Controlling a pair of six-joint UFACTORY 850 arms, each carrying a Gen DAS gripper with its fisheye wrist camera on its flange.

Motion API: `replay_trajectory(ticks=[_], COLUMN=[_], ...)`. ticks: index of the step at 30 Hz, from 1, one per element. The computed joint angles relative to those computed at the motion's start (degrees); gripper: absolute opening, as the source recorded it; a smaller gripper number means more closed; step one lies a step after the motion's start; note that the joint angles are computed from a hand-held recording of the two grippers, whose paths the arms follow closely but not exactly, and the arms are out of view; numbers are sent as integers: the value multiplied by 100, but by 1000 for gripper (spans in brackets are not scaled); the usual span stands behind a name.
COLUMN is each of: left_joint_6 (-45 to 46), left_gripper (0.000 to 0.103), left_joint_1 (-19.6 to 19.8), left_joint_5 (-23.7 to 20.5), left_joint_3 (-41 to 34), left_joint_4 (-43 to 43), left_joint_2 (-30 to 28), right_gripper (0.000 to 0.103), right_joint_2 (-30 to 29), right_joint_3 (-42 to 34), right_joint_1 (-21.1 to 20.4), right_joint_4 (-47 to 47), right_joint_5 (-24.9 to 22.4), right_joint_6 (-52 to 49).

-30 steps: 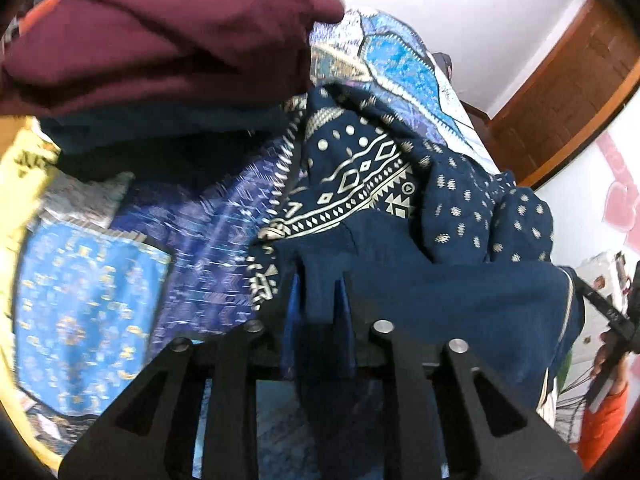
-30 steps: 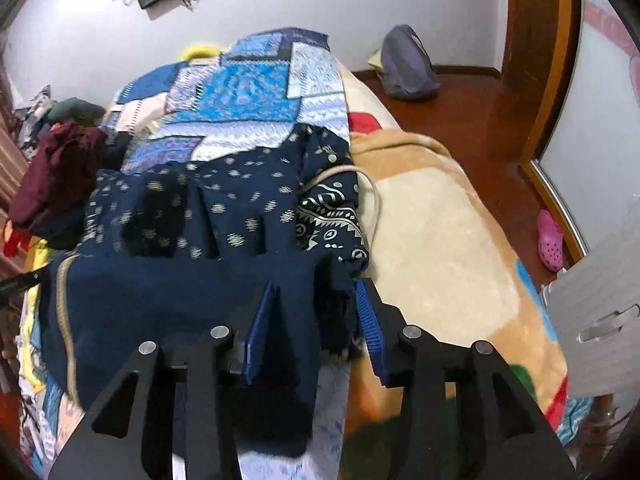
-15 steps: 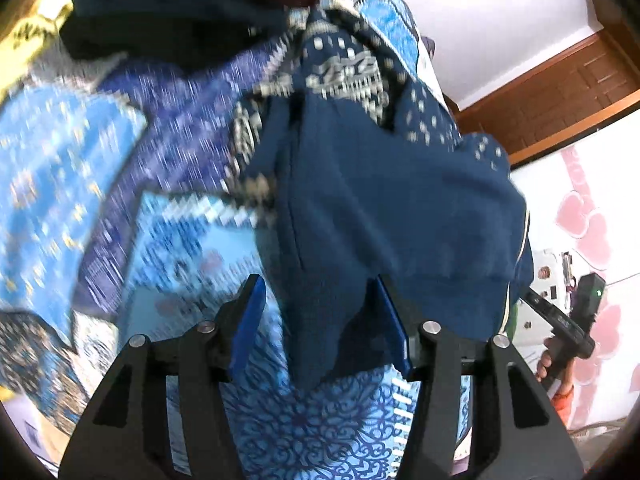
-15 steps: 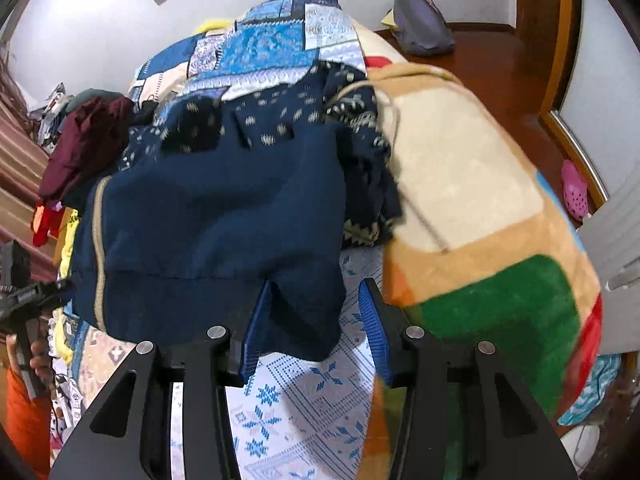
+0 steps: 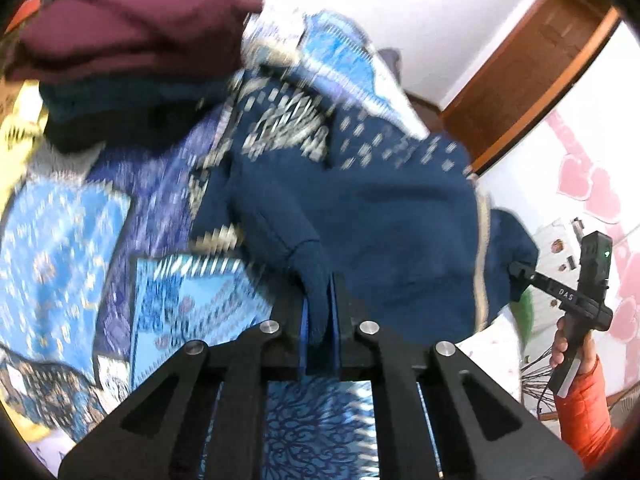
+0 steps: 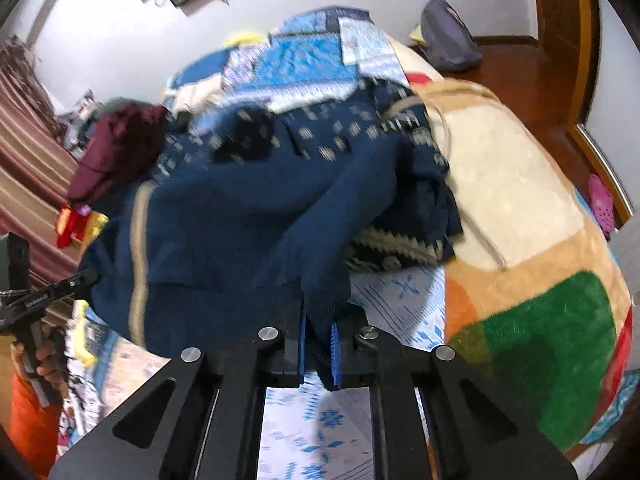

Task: Fold large clothes
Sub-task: 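Lift the hem with both grippers and fold it over the hoodie body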

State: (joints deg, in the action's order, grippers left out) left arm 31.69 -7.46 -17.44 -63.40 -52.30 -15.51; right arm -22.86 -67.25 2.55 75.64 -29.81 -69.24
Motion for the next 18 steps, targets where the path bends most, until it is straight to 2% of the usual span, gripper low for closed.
replay_trajectory(ticks=[5,10,11,13,15,18], left_joint_6=[418,-145,-494,-1422,-2144,-3012], left_gripper=[7,7,7,7,7,7], left_joint_1=[26,77,82,114,160,218], left_joint_5=[63,103,199,179,8,-408], left_joint_3=[-615,-1656,-1985,-2583,-3222,-4090], left_joint_4=[-451,117,500,1444,2168,3067], left_joint_2=[-131,-687,-886,-1286,-1762,-2448], right_gripper=[7,7,7,7,7,7], right_joint_2=[50,-296,-361,-658,-1088,-1716], right_joint_3=[-278,-1167,-1290,-1754,-2356,-3185], right_joint_1=[-50,63,49,35,43,37], right_joint_4=[827,1097,1087,893,261,-1042], right_joint_5=[-342,89,135,358,614,440], right_joint_6=[-712,-892,-846,-449,331,1800])
